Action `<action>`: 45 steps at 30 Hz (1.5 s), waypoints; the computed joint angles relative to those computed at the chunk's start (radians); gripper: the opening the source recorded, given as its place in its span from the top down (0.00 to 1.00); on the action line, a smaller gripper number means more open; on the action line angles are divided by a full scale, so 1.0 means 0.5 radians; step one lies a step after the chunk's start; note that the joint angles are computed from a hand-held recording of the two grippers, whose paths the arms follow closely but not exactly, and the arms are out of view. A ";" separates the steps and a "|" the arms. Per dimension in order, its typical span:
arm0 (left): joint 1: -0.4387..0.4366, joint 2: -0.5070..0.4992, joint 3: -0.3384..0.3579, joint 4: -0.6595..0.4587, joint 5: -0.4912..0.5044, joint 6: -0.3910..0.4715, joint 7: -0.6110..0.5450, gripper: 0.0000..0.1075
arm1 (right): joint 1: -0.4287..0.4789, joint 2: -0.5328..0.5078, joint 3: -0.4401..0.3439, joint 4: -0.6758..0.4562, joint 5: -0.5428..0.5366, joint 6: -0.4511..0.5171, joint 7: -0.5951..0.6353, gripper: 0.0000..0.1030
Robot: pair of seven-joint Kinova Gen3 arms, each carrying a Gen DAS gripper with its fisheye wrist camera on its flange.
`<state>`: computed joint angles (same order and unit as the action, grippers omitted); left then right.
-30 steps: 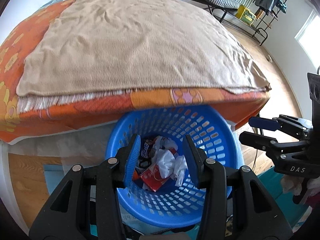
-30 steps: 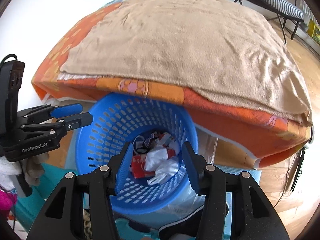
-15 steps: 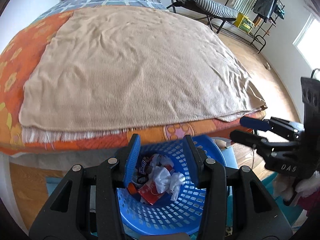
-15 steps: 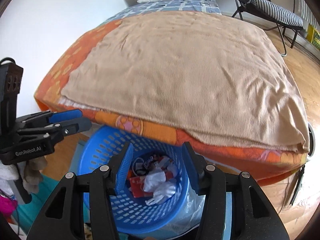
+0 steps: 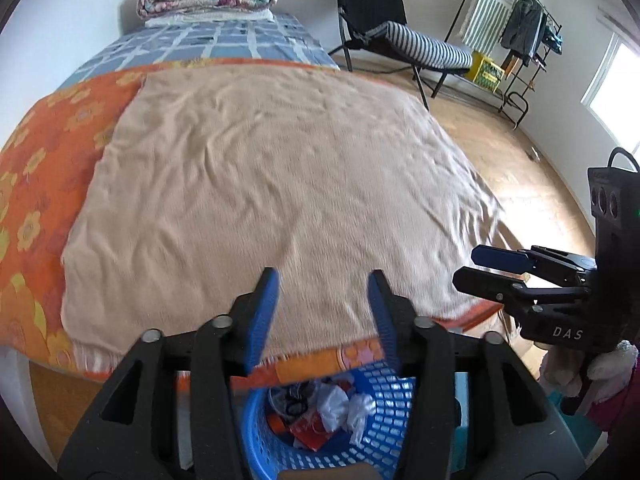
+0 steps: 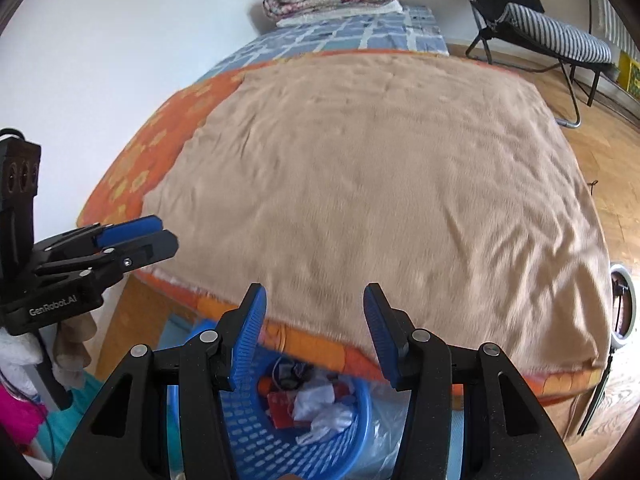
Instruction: Collect trash
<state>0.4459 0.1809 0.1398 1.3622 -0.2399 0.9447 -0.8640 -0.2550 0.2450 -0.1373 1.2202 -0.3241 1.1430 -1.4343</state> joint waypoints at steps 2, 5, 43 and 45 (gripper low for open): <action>-0.010 -0.006 -0.014 0.010 -0.013 -0.044 0.017 0.45 | 0.013 0.020 0.005 -0.019 -0.023 -0.024 -0.012 0.52; -0.041 0.008 -0.024 -0.004 0.007 -0.079 0.004 0.45 | 0.038 0.042 0.010 -0.025 -0.064 -0.093 -0.036 0.52; 0.036 0.061 -0.067 -0.080 -0.250 0.011 0.183 0.29 | 0.017 0.059 -0.025 -0.020 -0.061 -0.319 -0.087 0.33; 0.038 0.063 -0.068 -0.083 -0.254 0.017 0.183 0.29 | 0.014 0.062 -0.026 -0.022 -0.058 -0.317 -0.087 0.33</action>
